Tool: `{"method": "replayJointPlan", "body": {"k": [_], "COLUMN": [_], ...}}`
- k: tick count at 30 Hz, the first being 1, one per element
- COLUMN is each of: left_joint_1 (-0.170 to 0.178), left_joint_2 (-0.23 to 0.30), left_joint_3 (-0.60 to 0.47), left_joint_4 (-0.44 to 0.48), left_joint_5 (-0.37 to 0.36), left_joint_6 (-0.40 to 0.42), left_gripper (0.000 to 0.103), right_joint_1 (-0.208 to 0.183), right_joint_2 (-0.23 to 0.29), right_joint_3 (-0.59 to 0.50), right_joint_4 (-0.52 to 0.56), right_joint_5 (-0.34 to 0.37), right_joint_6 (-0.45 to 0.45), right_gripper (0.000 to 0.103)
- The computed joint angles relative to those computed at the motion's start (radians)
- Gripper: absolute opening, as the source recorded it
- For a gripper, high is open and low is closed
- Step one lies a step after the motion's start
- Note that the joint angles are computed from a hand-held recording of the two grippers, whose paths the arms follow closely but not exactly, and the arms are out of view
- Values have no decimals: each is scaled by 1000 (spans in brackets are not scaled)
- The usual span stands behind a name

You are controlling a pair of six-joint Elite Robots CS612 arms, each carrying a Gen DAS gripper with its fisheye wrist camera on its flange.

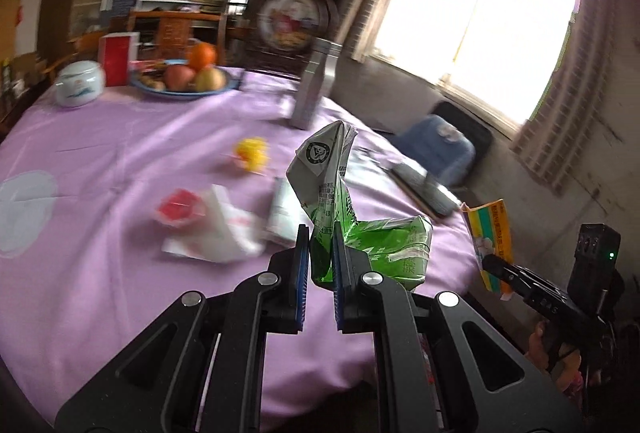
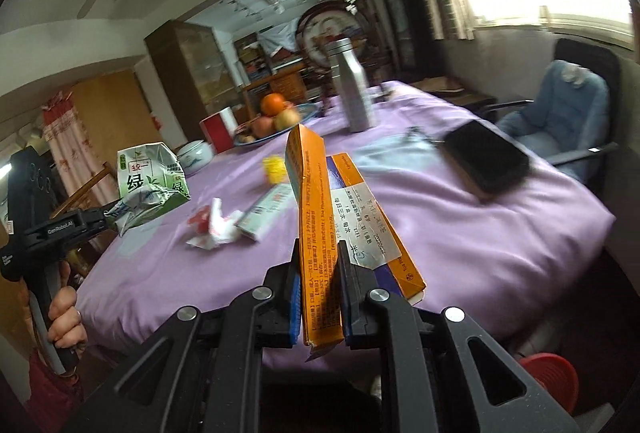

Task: Collect trash
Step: 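Carry the green carton and orange boxes to the red wastebasket and release both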

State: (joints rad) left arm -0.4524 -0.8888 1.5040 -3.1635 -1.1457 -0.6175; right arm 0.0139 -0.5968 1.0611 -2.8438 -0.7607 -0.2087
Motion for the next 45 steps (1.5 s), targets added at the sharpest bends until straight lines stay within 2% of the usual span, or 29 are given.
{"method": "replayJointPlan", "body": {"k": [6,11,15,19,21,22,23,24,26,27,29,31,34,36,40,41,42,43,44,45], "left_joint_1": [-30,-47,-52,-54,-55,-56,-58,-59,-60,-60,-62,-67,-75,-82,-91,-94,-98,-100,-101,-103], "left_joint_2": [69,137,191,242,271,283,301,314,343,358,396,430,501,568,705,731,761,770,765,761], "left_joint_3": [-109,-206,-287,-370,-417,-436,-466,-489,-537,-563,-627,-688,-816,-940,-1200,-1252,-1312,-1330,-1318,-1310], "left_joint_4": [36,86,145,224,279,306,340,365,415,436,483,530,638,734,925,962,1002,1011,995,978], "left_joint_5": [-111,-220,-290,-341,-366,-374,-383,-390,-415,-433,-463,-486,-518,-542,-559,-545,-516,-502,-491,-486], "left_joint_6": [64,88,99,112,126,135,147,157,173,179,197,223,273,305,368,376,377,373,368,364], "left_gripper": [12,12,12,12,12,12,12,12,12,12,12,12,12,13,20,34,42,54,62,65], "right_joint_1": [-62,-103,-121,-121,-118,-120,-125,-131,-142,-146,-152,-163,-177,-187,-199,-200,-203,-205,-207,-209], "right_joint_2": [-28,-10,35,119,176,196,214,221,220,213,201,191,179,181,174,174,172,169,165,163], "right_joint_3": [91,113,87,-6,-87,-115,-137,-143,-134,-119,-96,-76,-52,-53,-36,-36,-30,-25,-20,-17], "right_joint_4": [-52,-4,83,185,270,297,314,321,302,270,223,172,125,121,120,124,124,124,124,123], "right_joint_5": [-78,-158,-225,-295,-348,-364,-380,-367,-345,-361,-380,-369,-361,-354,-358,-359,-359,-358,-357,-356], "right_joint_6": [21,50,64,105,129,153,195,216,239,247,264,304,340,345,342,342,344,344,346,348], "right_gripper": [15,15,15,17,25,38,40,40,40,40,44,48,50,51,51,51,51,51,51,51]}}
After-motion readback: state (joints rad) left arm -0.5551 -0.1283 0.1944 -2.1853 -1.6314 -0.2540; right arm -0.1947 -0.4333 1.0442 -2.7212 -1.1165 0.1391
